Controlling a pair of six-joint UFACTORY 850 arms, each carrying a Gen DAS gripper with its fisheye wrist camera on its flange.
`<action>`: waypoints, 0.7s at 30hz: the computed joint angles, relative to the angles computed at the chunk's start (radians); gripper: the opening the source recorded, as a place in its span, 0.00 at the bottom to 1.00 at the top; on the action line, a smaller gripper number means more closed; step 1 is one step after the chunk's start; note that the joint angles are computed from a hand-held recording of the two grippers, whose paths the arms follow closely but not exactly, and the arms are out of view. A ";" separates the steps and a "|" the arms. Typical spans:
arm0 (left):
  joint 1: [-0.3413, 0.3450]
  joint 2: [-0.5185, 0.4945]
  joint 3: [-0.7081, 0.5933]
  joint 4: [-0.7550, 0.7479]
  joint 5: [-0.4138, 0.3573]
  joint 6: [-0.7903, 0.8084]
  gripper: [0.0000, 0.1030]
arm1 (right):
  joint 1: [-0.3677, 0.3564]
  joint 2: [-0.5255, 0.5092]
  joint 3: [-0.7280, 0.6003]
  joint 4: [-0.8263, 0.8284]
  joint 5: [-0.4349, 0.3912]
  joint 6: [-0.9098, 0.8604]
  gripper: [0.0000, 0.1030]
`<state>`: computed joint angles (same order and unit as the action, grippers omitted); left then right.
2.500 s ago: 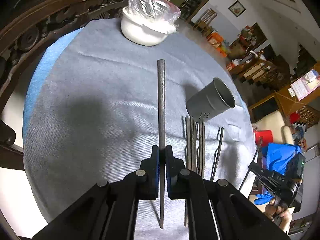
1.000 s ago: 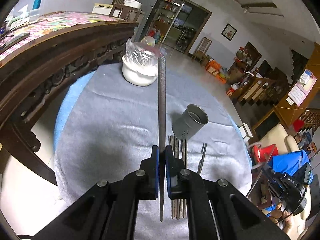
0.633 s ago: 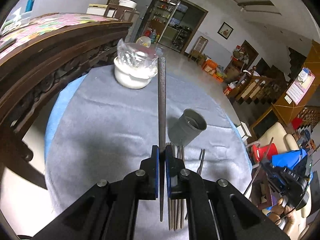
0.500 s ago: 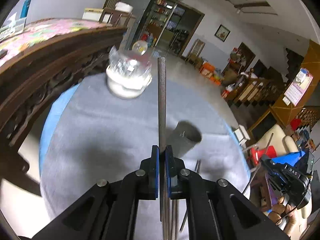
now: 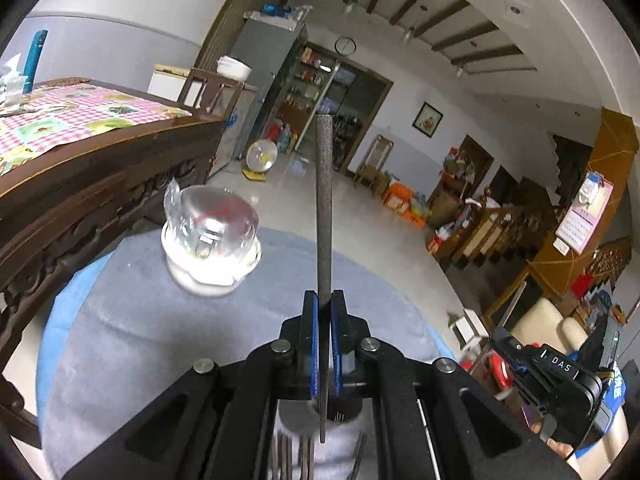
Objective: Organize utensils
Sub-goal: 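Lift both held chopsticks upright and carry them over the gray perforated cup, then lower the chopsticks into the cup and open both grippers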
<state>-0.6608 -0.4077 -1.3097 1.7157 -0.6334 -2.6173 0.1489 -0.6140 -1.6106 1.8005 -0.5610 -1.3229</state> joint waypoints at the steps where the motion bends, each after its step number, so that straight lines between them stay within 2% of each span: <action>1: 0.003 -0.011 -0.012 0.004 -0.001 -0.004 0.06 | 0.008 -0.010 -0.015 0.031 0.018 -0.030 0.07; 9: 0.018 -0.121 -0.131 -0.002 -0.033 0.025 0.06 | 0.078 -0.084 -0.111 0.173 0.165 -0.254 0.07; 16: 0.023 -0.192 -0.197 -0.047 -0.034 0.109 0.06 | 0.109 -0.151 -0.174 0.128 0.227 -0.256 0.07; 21: 0.026 -0.223 -0.216 -0.074 -0.009 0.149 0.06 | 0.113 -0.172 -0.175 0.042 0.237 -0.195 0.07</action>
<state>-0.6346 -0.6305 -1.5260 1.6419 -0.6425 -2.4679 0.2623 -0.7861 -1.7857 1.8426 -0.3245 -1.5180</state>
